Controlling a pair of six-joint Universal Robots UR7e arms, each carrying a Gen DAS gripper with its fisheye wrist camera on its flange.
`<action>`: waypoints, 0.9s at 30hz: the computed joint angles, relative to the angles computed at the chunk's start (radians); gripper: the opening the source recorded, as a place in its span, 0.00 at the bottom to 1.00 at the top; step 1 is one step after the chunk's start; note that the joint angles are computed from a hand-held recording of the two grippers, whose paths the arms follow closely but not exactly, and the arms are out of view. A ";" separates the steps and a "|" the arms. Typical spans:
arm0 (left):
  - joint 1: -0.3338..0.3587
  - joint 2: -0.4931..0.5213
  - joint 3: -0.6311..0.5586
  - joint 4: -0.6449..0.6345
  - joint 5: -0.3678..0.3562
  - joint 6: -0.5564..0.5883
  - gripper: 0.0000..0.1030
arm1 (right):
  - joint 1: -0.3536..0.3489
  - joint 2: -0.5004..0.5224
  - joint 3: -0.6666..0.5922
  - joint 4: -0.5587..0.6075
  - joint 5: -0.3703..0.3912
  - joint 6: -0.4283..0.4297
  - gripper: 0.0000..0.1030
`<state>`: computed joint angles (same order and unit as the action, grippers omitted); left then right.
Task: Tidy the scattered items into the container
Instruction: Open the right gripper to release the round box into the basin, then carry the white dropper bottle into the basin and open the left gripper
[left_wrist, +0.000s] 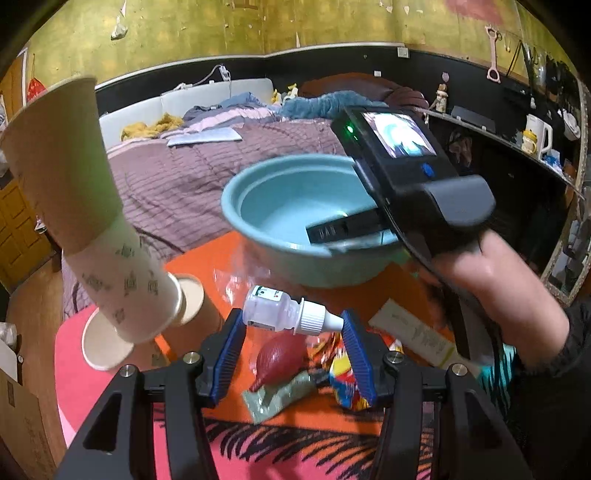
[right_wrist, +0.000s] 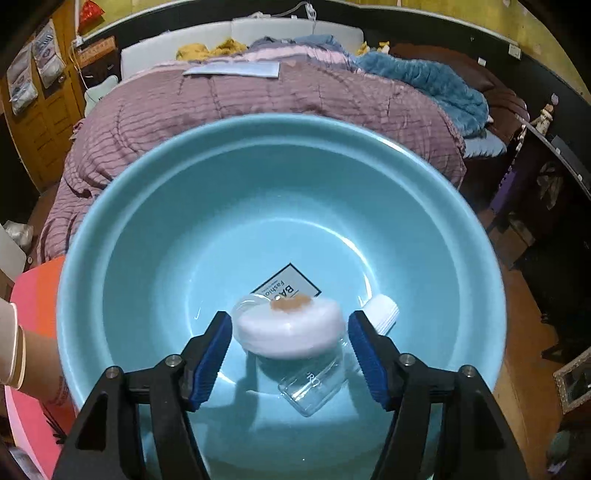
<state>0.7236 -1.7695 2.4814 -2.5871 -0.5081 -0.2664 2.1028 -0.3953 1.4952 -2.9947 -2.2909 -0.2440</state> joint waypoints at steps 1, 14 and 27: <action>0.000 0.008 -0.004 -0.015 0.003 0.008 0.56 | 0.002 -0.004 0.011 -0.025 0.003 -0.017 0.71; 0.048 0.110 -0.076 -0.138 -0.056 0.054 0.56 | 0.013 -0.152 0.230 -0.350 0.101 -0.022 0.84; 0.114 0.317 -0.243 -0.250 -0.057 0.161 0.56 | 0.050 -0.313 0.435 -0.543 0.110 0.006 0.92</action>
<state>0.8373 -1.4528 2.2387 -2.8370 -0.5651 -0.1058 2.1527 -0.7085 1.9307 -3.5381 -2.1804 -0.2380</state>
